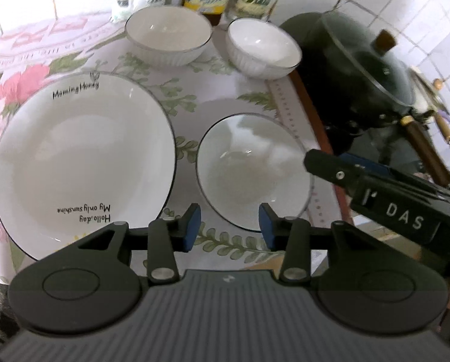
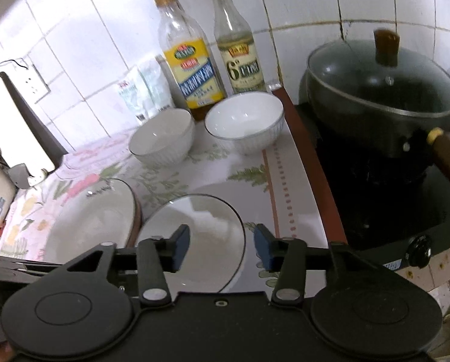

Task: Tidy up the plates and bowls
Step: 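Open both grippers and withdraw from the placed bowl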

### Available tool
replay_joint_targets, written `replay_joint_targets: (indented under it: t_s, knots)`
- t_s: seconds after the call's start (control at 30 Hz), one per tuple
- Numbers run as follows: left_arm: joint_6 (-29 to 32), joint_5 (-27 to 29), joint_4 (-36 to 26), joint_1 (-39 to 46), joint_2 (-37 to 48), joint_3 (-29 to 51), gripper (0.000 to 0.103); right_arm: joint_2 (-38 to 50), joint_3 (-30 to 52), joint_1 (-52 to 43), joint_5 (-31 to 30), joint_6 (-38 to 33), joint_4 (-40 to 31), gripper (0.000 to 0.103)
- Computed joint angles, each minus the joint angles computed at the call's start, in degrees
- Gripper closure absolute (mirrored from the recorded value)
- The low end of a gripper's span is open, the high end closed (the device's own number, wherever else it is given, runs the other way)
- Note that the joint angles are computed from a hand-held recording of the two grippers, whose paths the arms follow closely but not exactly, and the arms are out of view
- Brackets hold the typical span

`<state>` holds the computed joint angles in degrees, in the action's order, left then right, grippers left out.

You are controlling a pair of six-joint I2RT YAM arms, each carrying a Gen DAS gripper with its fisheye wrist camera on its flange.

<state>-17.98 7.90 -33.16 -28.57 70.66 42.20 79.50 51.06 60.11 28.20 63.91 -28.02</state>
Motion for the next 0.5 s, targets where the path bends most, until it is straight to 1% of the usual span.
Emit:
replay_joint_targets:
  t_s: [0.03,0.07,0.13,0.23,0.3,0.33,0.4,0.5]
  knots:
    - [0.4,0.1,-1.3,0.0,-0.8,0.8,0.057,-0.1,1.4,0.2,0.0,-0.8,-1.8,0.039]
    - [0.9,0.0,-2.5,0.0,-1.8,1.5,0.055,-0.3,2.9,0.6,0.4,-1.7,-3.9,0.039]
    - [1.9,-0.7,-4.8,-0.3,-3.4,3.1,0.054,-0.7,4.8,1.7,1.7,-2.6,-6.4,0.038]
    - [3.6,-0.7,-7.7,-0.1,-5.1,5.8,0.051,-3.0,6.6,2.5,2.7,-3.9,-8.8,0.036]
    - [4.6,-1.2,-9.0,0.0,-5.8,7.4,0.047,-4.5,7.6,2.7,3.3,-5.2,-10.1,0.036]
    - [5.1,-1.9,-9.3,0.1,-6.2,7.9,0.045,-5.2,8.2,2.7,3.5,-5.9,-10.8,0.036]
    - [6.3,-2.9,-9.4,0.4,-6.5,8.5,0.043,-6.4,9.5,2.7,4.2,-7.5,-12.2,0.036]
    - [8.6,-2.3,-8.6,2.2,-6.6,9.3,0.041,-8.3,9.9,1.8,4.1,-10.4,-11.9,0.035]
